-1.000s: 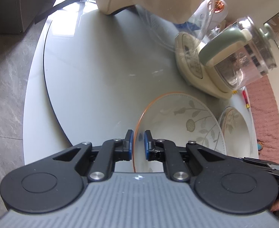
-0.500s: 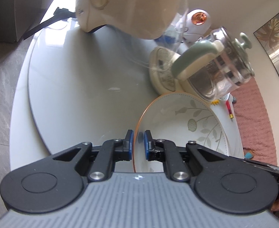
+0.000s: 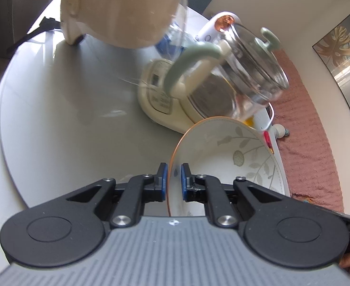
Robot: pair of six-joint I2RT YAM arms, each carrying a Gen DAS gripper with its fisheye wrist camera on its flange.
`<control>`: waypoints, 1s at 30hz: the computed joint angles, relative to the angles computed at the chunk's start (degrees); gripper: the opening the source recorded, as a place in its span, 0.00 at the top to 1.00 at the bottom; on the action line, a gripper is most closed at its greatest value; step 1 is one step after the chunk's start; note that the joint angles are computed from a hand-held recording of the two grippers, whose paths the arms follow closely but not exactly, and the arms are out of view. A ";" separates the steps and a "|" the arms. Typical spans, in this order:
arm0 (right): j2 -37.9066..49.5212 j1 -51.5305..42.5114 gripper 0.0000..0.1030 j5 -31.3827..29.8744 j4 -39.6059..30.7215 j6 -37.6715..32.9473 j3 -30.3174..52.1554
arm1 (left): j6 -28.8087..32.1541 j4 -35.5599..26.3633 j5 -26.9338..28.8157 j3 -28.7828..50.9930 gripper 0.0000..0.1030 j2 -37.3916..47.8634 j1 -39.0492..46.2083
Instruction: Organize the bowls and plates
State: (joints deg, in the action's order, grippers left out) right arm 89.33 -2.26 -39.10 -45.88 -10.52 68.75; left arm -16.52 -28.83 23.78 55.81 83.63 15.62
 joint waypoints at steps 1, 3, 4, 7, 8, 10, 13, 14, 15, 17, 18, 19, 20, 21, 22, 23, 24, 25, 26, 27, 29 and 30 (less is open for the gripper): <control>0.85 -1.10 0.89 -0.30 -0.96 -1.38 0.83 | -1.16 0.55 -0.85 -0.38 0.87 -0.23 -1.51; 2.22 -3.08 0.89 -0.77 -2.68 -4.14 2.13 | -3.81 1.67 -2.49 -1.23 0.87 -0.55 -4.36; 2.92 -3.82 0.89 -0.76 -3.58 -5.38 2.87 | -5.21 2.36 -3.55 -1.73 0.87 -0.63 -5.84; 6.53 -6.79 0.89 -2.08 -6.46 -9.29 5.46 | -9.36 4.32 -6.18 -3.20 0.87 -0.58 -9.80; 7.83 -7.58 0.89 -2.17 -7.28 -10.33 6.37 | -10.38 4.81 -6.70 -3.65 0.87 -0.65 -10.86; 9.89 -9.04 0.89 -2.56 -8.46 -12.36 7.62 | -11.38 5.64 -8.87 -4.28 0.87 -0.25 -13.46; 13.17 -11.22 0.89 -3.60 -11.08 -15.70 9.70 | -14.10 6.45 -9.85 -4.62 0.87 1.39 -15.68; 14.40 -11.79 0.89 -3.70 -11.83 -16.86 10.45 | -14.93 6.88 -10.34 -4.46 0.87 2.26 -16.35; 15.49 -12.22 0.89 -3.76 -12.47 -17.72 11.12 | -15.58 6.98 -11.16 -4.25 0.87 2.96 -17.22; 17.76 -12.99 0.89 -3.62 -14.33 -19.53 12.81 | -17.05 7.42 -12.31 -3.93 0.87 4.45 -18.56; 18.68 -13.40 0.89 -3.56 -15.17 -20.02 13.56 | -17.83 7.83 -12.47 -3.91 0.87 5.13 -18.86; 19.46 -13.79 0.89 -3.81 -15.81 -20.72 14.05 | -18.63 7.62 -12.50 -3.47 0.87 5.94 -18.85; 20.18 -14.11 0.89 -4.07 -16.40 -21.77 14.47 | -19.41 7.51 -12.45 -3.05 0.87 6.77 -18.99; 20.75 -14.28 0.89 -3.96 -16.73 -22.61 14.81 | -20.00 7.50 -12.41 -2.80 0.87 7.37 -19.22; 21.00 -14.42 0.89 -3.77 -16.69 -23.15 14.76 | -20.34 7.25 -12.63 -2.29 0.87 7.96 -19.51; 21.31 -14.65 0.89 -3.67 -16.56 -23.77 14.71 | -20.17 6.77 -13.01 -1.52 0.87 8.60 -19.83; 21.73 -14.91 0.89 -3.64 -16.55 -24.08 14.83 | -20.13 6.23 -13.58 -0.82 0.87 9.21 -20.45; 22.26 -15.22 0.89 -3.75 -16.66 -24.25 15.11 | -20.23 5.63 -14.12 0.10 0.87 10.03 -21.08; 22.67 -15.61 0.89 -3.88 -16.83 -24.35 15.32 | -20.09 5.04 -14.46 0.98 0.87 10.70 -21.51; 22.99 -15.99 0.89 -3.94 -17.06 -24.49 15.52 | -19.84 4.68 -14.80 1.77 0.87 11.44 -21.91; 23.56 -16.63 0.89 -4.38 -17.28 -25.36 15.84 | -19.84 3.89 -15.12 3.11 0.87 12.62 -22.49; 23.80 -16.81 0.89 -4.48 -17.20 -25.63 15.94 | -19.72 3.34 -15.28 3.98 0.87 13.35 -22.74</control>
